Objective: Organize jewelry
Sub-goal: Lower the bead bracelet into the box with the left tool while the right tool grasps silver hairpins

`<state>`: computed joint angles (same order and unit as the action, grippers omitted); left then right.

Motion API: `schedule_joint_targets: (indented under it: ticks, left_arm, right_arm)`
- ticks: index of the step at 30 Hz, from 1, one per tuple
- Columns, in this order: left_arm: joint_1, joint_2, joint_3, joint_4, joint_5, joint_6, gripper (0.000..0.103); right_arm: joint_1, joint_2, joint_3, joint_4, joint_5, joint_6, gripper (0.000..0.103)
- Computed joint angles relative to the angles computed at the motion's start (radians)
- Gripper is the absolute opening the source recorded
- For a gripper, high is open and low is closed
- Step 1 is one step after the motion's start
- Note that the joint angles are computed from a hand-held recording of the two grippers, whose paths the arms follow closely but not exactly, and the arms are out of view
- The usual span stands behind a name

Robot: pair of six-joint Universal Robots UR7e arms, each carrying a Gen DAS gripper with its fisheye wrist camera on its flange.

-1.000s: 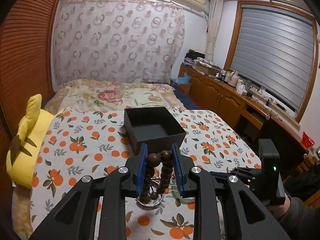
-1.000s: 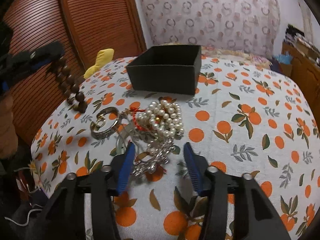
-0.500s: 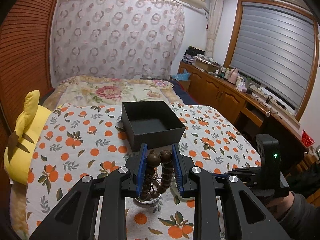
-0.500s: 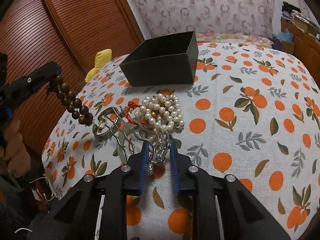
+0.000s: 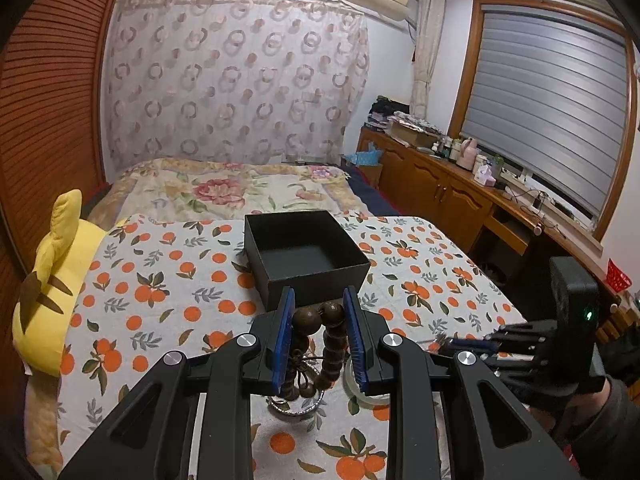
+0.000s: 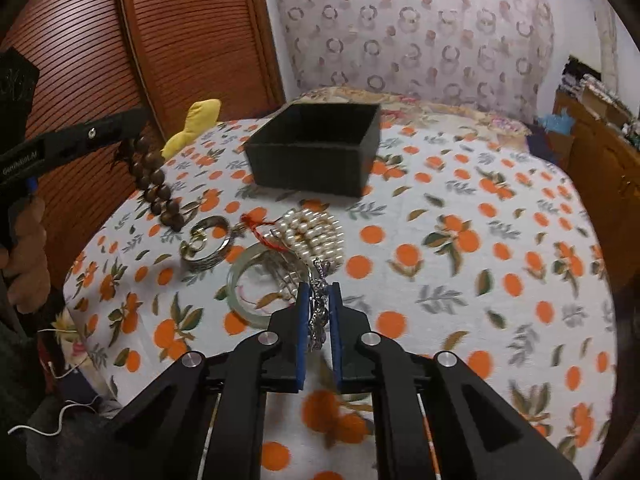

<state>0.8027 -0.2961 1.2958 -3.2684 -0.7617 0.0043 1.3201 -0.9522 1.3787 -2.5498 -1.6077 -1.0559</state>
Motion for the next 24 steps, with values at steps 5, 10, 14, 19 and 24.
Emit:
schedule_joint_targets:
  ticks: [5, 10, 14, 19, 24]
  left_arm:
    - [0.000, 0.000, -0.001, 0.000, 0.000, 0.002, 0.023]
    - [-0.003, 0.002, -0.015, 0.012, 0.004, 0.012, 0.023]
    - [-0.004, 0.009, -0.036, 0.014, 0.009, 0.020, 0.023]
    - [-0.003, 0.021, -0.077, 0.023, 0.008, 0.040, 0.023]
    - [0.007, 0.044, -0.153, 0.036, -0.002, 0.079, 0.023]
  right_arm:
    - [0.000, 0.003, -0.013, -0.029, 0.010, 0.003, 0.011]
    - [0.004, -0.007, -0.013, -0.058, 0.009, -0.018, 0.011]
    - [0.006, -0.012, -0.021, -0.067, 0.007, -0.021, 0.011]
    - [0.011, -0.003, -0.051, -0.077, 0.023, -0.021, 0.011]
    - [0.026, 0.026, -0.101, -0.067, 0.039, -0.024, 0.011]
